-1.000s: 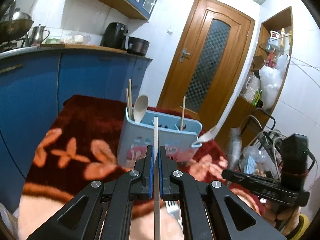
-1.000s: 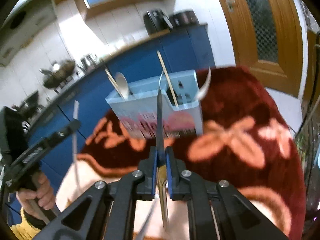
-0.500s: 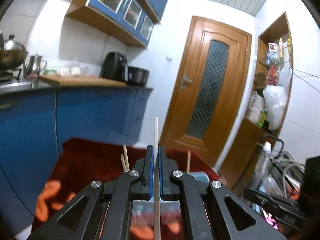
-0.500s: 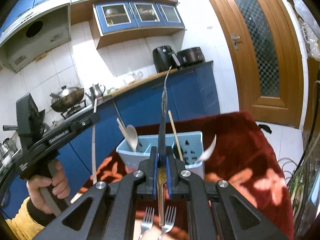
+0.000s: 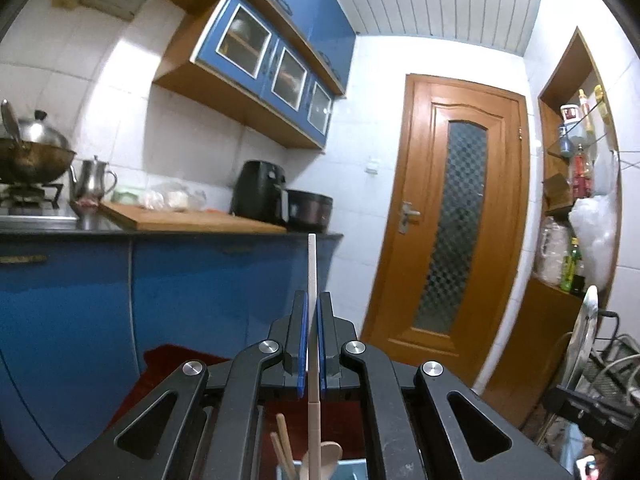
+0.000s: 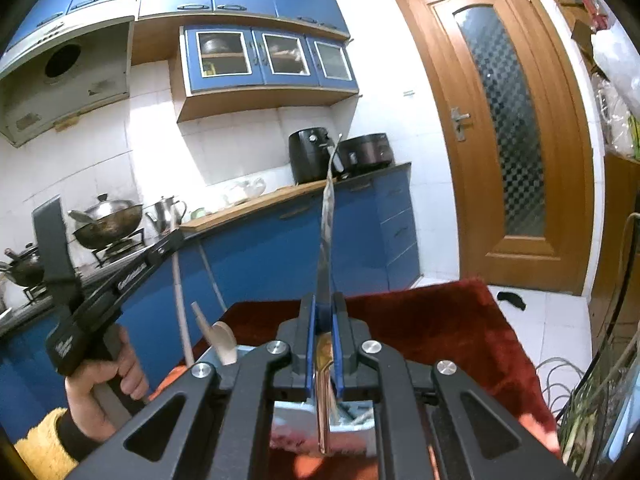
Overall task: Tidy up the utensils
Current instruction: 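Carry the chopstick over the box with the left tool while the right tool carries the metal fork, then open the left tool to drop the chopstick in the box while the right tool releases the fork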
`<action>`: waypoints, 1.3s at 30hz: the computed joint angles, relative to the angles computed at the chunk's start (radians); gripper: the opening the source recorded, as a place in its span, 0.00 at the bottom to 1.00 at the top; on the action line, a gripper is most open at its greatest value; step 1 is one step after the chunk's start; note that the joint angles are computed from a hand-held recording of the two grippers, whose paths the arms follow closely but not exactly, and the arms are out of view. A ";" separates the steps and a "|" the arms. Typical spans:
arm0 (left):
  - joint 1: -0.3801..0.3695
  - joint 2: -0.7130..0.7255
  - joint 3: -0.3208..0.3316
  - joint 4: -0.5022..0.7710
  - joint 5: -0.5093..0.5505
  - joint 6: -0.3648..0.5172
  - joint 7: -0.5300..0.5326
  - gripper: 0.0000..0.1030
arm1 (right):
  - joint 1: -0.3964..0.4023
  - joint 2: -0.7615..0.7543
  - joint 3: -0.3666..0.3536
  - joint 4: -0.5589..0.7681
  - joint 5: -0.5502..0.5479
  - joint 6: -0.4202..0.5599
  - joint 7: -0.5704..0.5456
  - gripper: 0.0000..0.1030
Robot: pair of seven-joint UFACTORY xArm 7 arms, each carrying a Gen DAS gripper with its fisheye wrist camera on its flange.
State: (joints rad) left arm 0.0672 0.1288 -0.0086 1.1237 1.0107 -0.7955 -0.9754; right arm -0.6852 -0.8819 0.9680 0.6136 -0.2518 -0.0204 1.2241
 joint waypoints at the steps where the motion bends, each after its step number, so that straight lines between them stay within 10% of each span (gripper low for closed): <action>1: -0.006 0.002 -0.002 -0.017 -0.040 -0.004 0.036 0.04 | -0.030 -0.009 0.019 0.007 0.000 -0.004 0.008 0.09; 6: -0.038 0.011 -0.016 -0.103 -0.232 -0.033 0.230 0.04 | -0.162 -0.047 0.117 0.046 -0.008 -0.002 0.031 0.09; 17: -0.047 0.040 -0.028 -0.175 -0.298 -0.062 0.332 0.04 | -0.232 0.064 0.217 0.072 -0.019 0.007 -0.001 0.09; 27: -0.014 0.038 -0.033 -0.165 -0.195 0.018 0.245 0.04 | -0.180 0.145 0.192 0.052 -0.028 -0.016 -0.013 0.12; 39: 0.051 -0.028 0.018 -0.102 0.190 0.033 -0.137 0.05 | 0.012 0.090 0.036 -0.015 0.013 -0.021 -0.005 0.15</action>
State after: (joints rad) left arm 0.1178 0.1007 0.0091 1.0216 1.2012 -0.7626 -1.1123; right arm -0.6729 -0.7921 1.0037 0.5984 -0.2390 -0.0415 1.2187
